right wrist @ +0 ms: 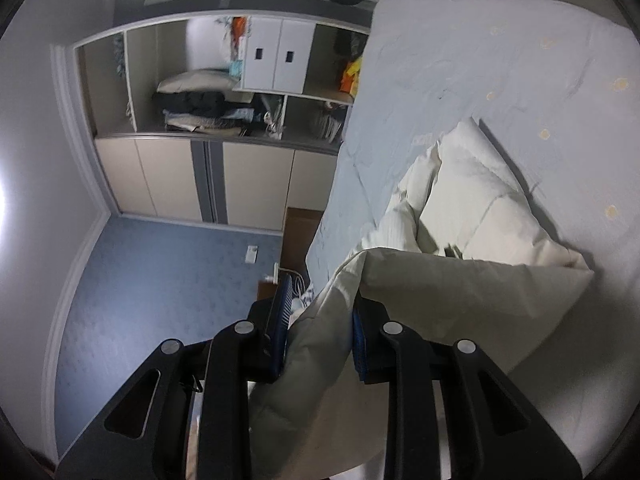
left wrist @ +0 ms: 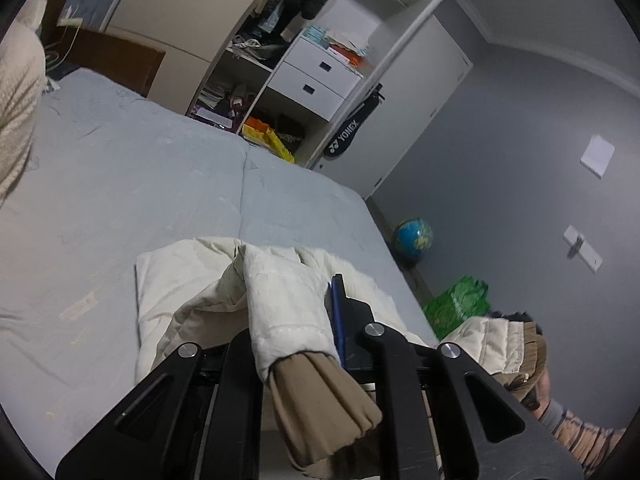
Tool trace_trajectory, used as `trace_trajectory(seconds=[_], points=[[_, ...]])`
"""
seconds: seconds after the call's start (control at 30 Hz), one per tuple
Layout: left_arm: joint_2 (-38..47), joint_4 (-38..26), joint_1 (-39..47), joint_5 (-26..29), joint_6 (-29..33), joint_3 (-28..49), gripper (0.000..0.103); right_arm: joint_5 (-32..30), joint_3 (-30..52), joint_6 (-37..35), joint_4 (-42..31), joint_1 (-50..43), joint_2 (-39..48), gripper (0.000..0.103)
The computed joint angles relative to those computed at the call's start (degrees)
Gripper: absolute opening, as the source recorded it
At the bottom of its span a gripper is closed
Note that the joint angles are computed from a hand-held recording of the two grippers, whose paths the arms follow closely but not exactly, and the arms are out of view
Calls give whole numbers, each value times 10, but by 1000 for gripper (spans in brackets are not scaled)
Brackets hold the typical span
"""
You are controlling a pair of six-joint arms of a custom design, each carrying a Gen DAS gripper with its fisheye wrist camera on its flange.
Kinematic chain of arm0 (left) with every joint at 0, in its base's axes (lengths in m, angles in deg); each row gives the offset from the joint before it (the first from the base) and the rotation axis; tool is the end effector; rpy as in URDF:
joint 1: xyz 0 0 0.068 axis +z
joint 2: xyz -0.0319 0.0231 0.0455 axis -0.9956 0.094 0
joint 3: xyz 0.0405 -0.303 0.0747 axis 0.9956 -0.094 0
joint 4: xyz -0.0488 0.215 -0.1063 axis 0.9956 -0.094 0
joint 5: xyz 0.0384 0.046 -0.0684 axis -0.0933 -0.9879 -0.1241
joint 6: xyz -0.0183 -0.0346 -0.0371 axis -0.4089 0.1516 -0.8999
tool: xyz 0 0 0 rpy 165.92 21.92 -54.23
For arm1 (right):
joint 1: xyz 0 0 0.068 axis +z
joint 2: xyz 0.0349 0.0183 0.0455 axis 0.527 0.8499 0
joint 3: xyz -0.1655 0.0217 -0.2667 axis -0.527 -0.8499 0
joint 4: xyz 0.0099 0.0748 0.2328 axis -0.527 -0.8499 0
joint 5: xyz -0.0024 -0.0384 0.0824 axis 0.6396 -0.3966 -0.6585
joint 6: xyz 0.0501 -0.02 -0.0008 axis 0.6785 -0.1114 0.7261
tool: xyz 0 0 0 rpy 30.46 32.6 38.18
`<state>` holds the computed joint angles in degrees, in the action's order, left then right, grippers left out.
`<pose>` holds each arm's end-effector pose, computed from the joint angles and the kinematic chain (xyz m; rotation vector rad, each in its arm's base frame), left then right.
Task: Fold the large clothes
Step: 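Lift the hem with both tools and carry it toward the hood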
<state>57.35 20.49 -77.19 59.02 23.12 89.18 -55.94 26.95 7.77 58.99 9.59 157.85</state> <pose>0.2459 0.0118 0.3722 -0.1232 2.0848 -0.7480 0.3231 -0.0954 0.2554 0.6054 1.9499 1.6625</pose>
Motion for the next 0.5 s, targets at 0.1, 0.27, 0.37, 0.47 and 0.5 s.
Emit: trace_trajectory(seconds=[0.1,0.27,0.37,0.47,0.5], points=[[30,33,9,5,-31,3,12,28,39,23,4,22,37,23],[97,84,26,4,-83,18,12,80,92,57,8,47,95,23],[137,97,21,-29,-90,36,12,123,123,73,-4,61,130,23],[177,108,11,-58,-99,55,12,168,142,97,5,74,159,23],[192,110,10,-64,-105,63,12,174,146,104,11,74,167,23]])
